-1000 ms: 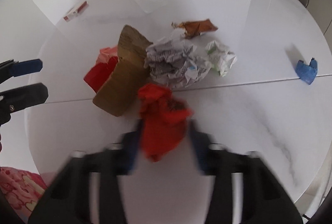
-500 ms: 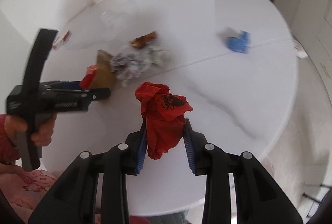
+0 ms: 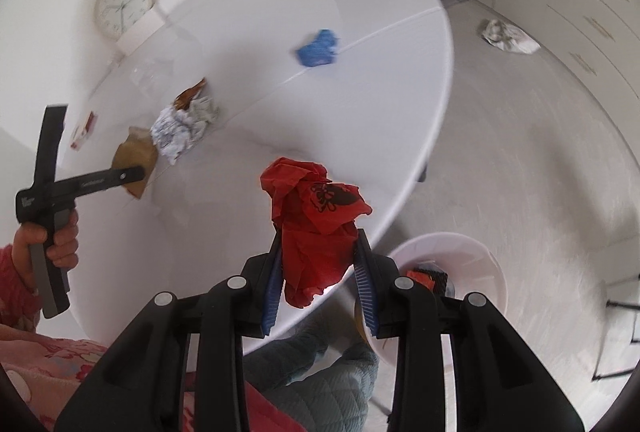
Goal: Collect trash
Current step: 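Drop the red bag with the right gripper while the left drops the cardboard into the bin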
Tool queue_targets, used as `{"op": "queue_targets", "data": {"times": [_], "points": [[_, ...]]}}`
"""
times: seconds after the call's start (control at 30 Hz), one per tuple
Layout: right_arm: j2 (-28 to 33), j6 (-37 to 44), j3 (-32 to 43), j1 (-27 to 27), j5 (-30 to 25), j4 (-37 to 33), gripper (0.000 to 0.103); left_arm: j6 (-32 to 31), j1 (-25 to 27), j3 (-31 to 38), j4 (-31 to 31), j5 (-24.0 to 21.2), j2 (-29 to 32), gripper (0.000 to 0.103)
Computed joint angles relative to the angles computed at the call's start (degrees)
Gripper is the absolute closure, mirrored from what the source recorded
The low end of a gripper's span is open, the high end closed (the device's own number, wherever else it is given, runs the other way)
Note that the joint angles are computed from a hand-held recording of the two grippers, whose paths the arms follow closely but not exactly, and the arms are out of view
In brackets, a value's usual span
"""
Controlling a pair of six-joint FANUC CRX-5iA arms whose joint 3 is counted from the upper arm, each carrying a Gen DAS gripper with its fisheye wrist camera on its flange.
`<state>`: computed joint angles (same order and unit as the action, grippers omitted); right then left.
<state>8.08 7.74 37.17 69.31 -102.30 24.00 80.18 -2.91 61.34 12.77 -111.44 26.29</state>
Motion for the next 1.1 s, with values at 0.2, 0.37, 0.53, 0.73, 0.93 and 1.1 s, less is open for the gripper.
{"op": "queue_targets", "data": {"times": [0.2, 0.37, 0.53, 0.73, 0.93, 1.1], "points": [[-6.71, -8.44, -9.53, 2.28, -2.28, -1.6, 0.07, -2.8, 0.44, 0.41, 1.61, -0.72, -2.61, 0.071], [-13.62, -16.65, -22.89, 0.72, 1.34, -10.1, 0.069, -3.98, -1.36, 5.35, 4.46, -3.34, -1.69, 0.071], [-17.75, -21.63, -33.81, -0.89, 7.98, -16.56, 0.067, -6.57, -5.36, 7.76, 6.81, -4.92, -1.37, 0.071], [-19.56, -25.38, -38.21, -0.98, 10.68, -18.88, 0.036, -10.25, -11.36, 8.39, 7.71, -6.21, -1.09, 0.071], [-23.31, -34.67, -38.82, 5.53, 4.12, -15.1, 0.021, -12.42, -18.51, 6.01, 8.5, -6.21, -0.84, 0.071], [-24.68, -43.45, -36.21, 12.54, -5.59, -10.18, 0.013, -14.86, -24.99, 4.12, 8.61, -6.65, 0.0, 0.071]]}}
